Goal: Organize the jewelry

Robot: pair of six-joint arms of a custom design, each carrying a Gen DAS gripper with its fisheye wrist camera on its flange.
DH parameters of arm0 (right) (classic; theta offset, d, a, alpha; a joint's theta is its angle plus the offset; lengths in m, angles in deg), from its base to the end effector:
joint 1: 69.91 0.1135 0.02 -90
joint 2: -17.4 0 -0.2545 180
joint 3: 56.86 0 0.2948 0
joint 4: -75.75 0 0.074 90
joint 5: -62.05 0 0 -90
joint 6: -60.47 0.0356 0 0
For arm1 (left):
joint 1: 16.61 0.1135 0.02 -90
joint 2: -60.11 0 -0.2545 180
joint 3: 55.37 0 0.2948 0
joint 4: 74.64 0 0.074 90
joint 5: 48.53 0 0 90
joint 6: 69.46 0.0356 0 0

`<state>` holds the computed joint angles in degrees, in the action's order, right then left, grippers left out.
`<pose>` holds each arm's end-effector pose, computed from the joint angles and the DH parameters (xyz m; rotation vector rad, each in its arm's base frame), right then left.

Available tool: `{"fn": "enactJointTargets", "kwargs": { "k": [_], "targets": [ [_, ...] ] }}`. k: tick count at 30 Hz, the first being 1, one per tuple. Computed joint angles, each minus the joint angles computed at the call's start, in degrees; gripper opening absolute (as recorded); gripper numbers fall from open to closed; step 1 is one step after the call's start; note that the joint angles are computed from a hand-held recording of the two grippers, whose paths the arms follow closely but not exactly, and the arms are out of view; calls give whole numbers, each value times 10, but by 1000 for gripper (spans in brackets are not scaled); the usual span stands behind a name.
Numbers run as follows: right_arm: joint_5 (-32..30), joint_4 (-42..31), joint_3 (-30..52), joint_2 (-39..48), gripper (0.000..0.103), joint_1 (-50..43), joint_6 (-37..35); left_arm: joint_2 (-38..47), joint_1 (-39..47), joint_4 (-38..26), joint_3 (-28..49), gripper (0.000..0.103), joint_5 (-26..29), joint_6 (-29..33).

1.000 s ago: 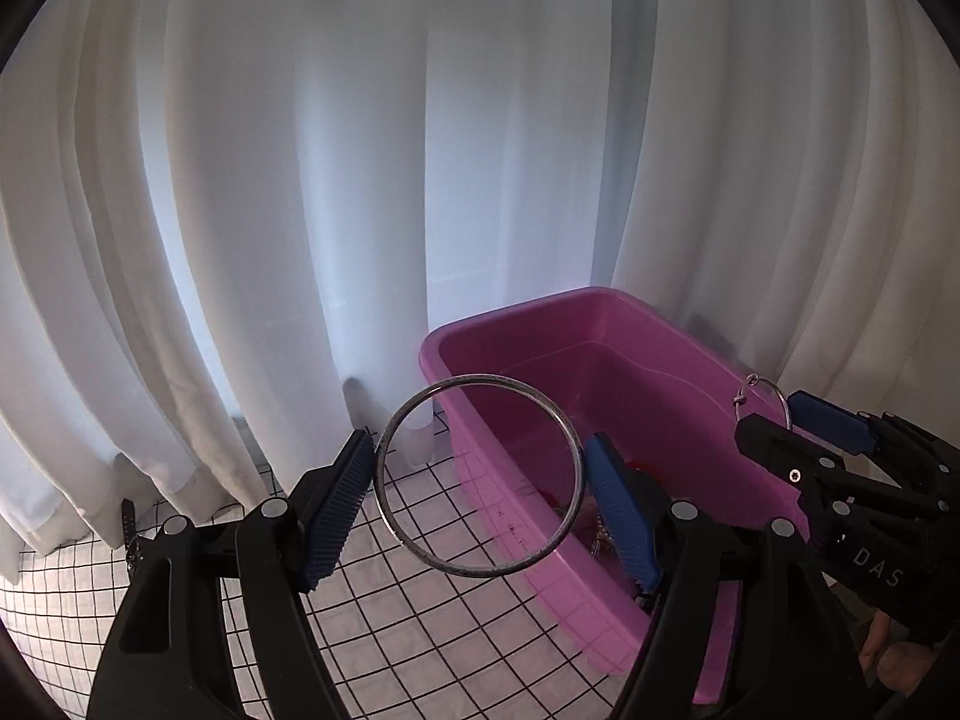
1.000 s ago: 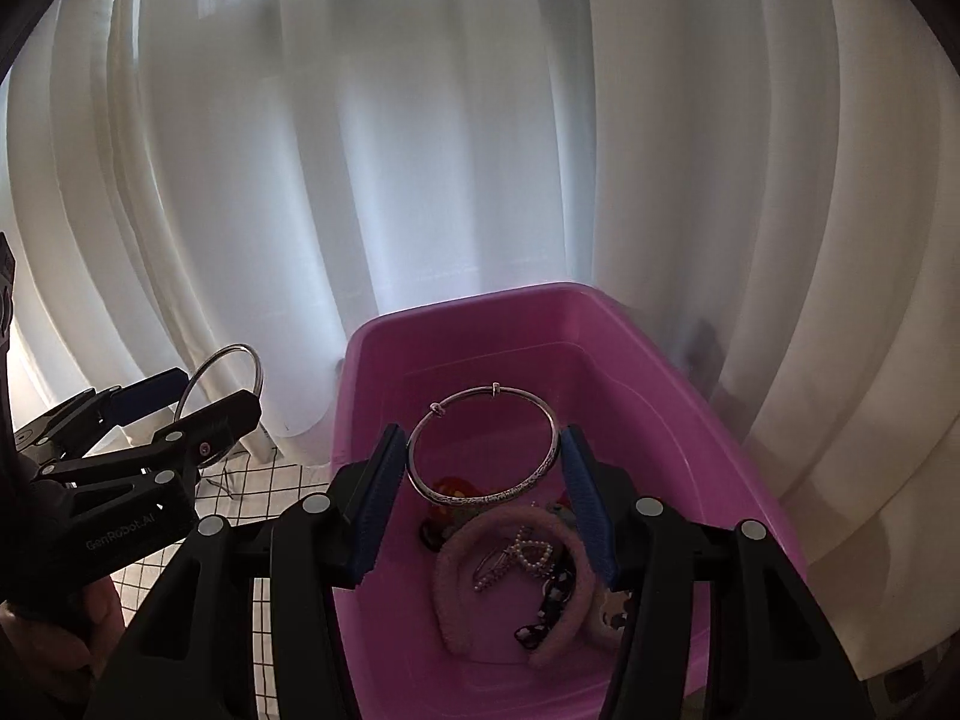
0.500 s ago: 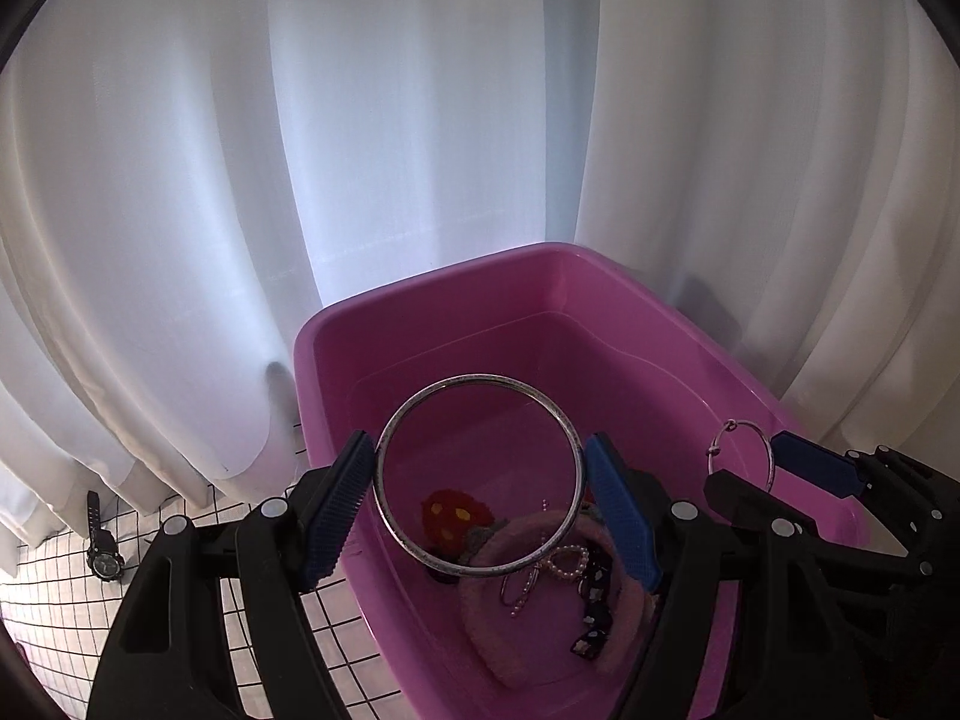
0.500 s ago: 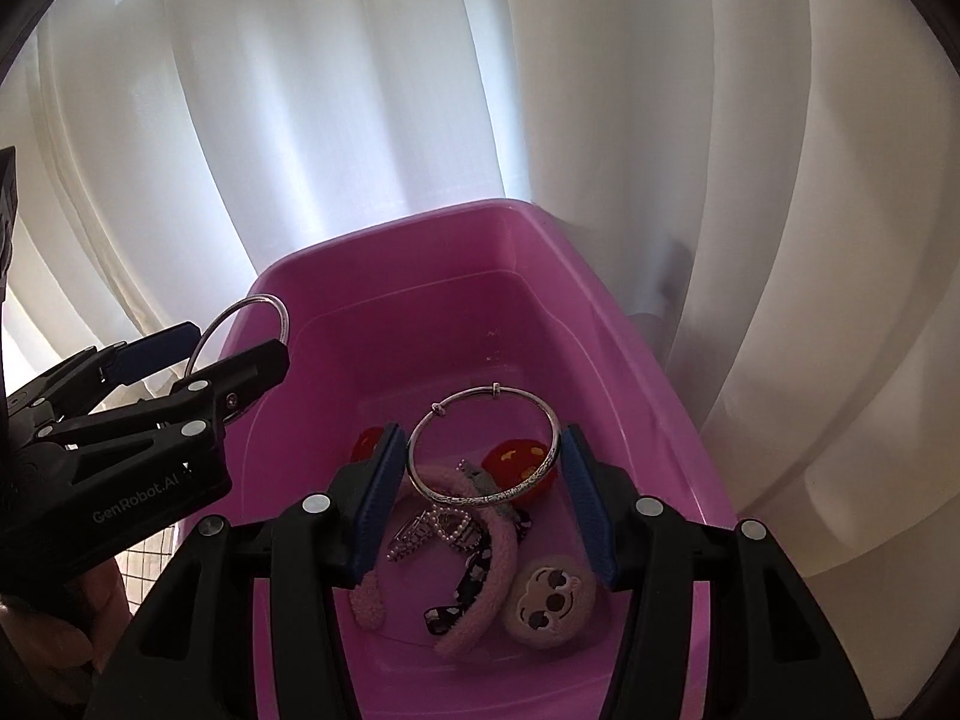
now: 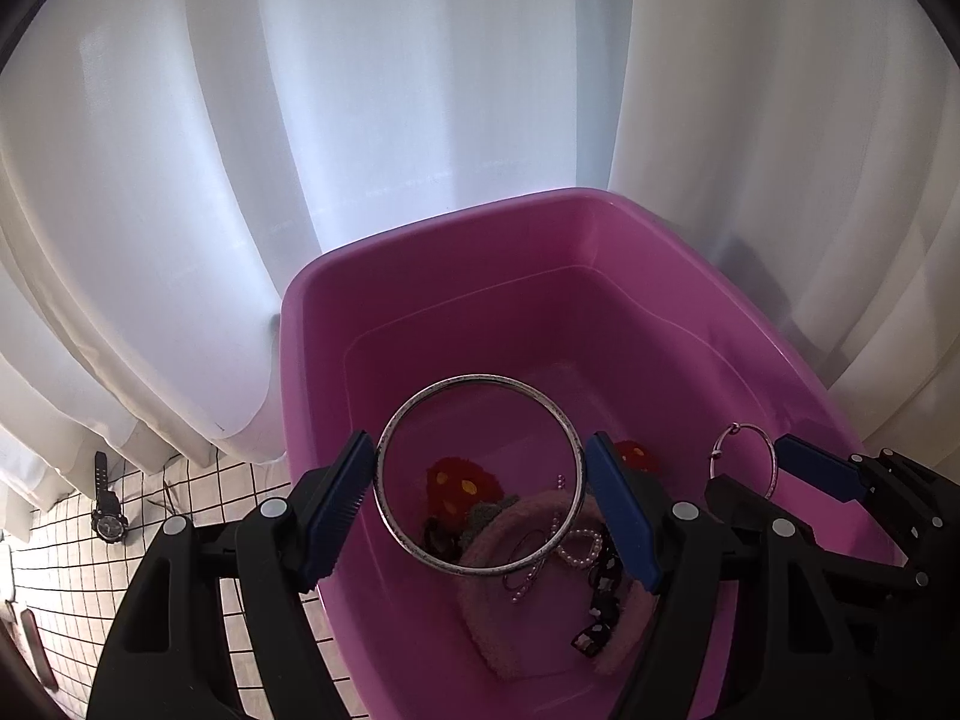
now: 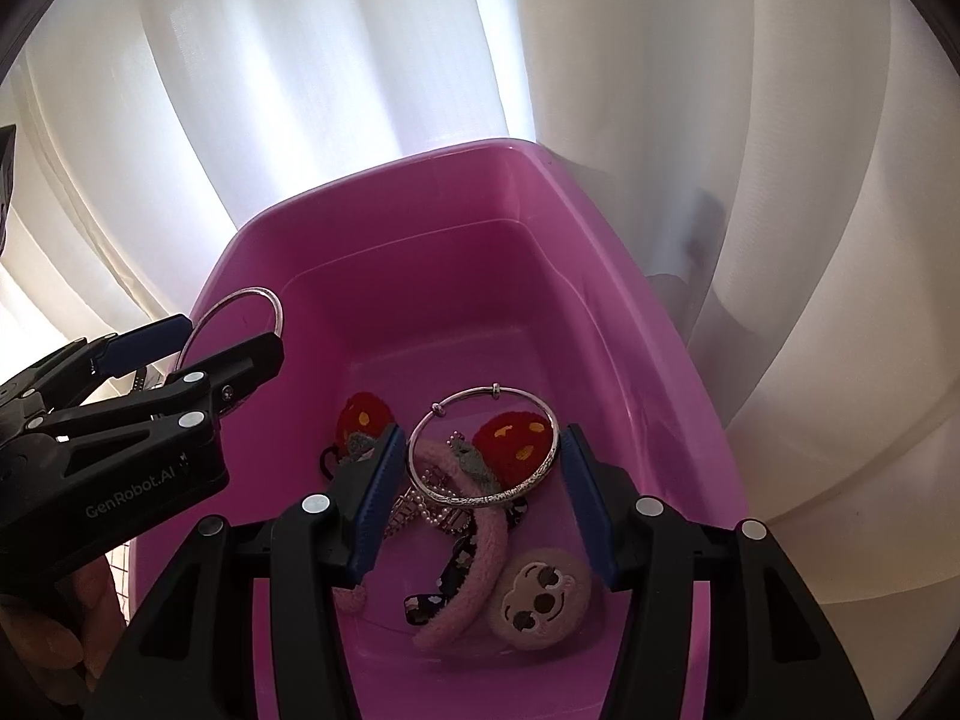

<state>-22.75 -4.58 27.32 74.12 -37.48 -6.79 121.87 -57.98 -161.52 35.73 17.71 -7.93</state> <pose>0.1773 0.1088 0.3749 -0.1740 2.5057 0.2895 0.1699 -0.1305 0.3922 0.1261 2.4500 0.0143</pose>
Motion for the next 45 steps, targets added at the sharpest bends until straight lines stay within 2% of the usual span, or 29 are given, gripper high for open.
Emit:
{"fn": "enactJointTargets", "kwargs": {
  "k": [4, 6, 8, 10, 16, 41, 45],
  "targets": [
    [-2, 3, 8, 25, 53, -1, -7, 8, 8, -13, 2, 72, 7, -8],
    [-1, -4, 13, 23, 66, -1, -9, 11, 11, -17, 2, 73, 13, -8],
    [4, -7, 17, 24, 71, 2, -7, 8, 5, -18, 1, 81, 1, -14],
    [1, -7, 17, 21, 71, 1, -5, 4, 3, -16, 0, 88, -4, -16],
    [3, -17, 20, 16, 71, 5, 0, 2, 2, -21, 1, 91, -4, -21],
    [30, -30, 39, -4, 71, 59, 38, -34, 13, -56, 23, 93, -14, -13],
    [16, -28, 43, -5, 71, 58, 49, -46, 22, -56, 25, 93, -11, -14]
  ]
}}
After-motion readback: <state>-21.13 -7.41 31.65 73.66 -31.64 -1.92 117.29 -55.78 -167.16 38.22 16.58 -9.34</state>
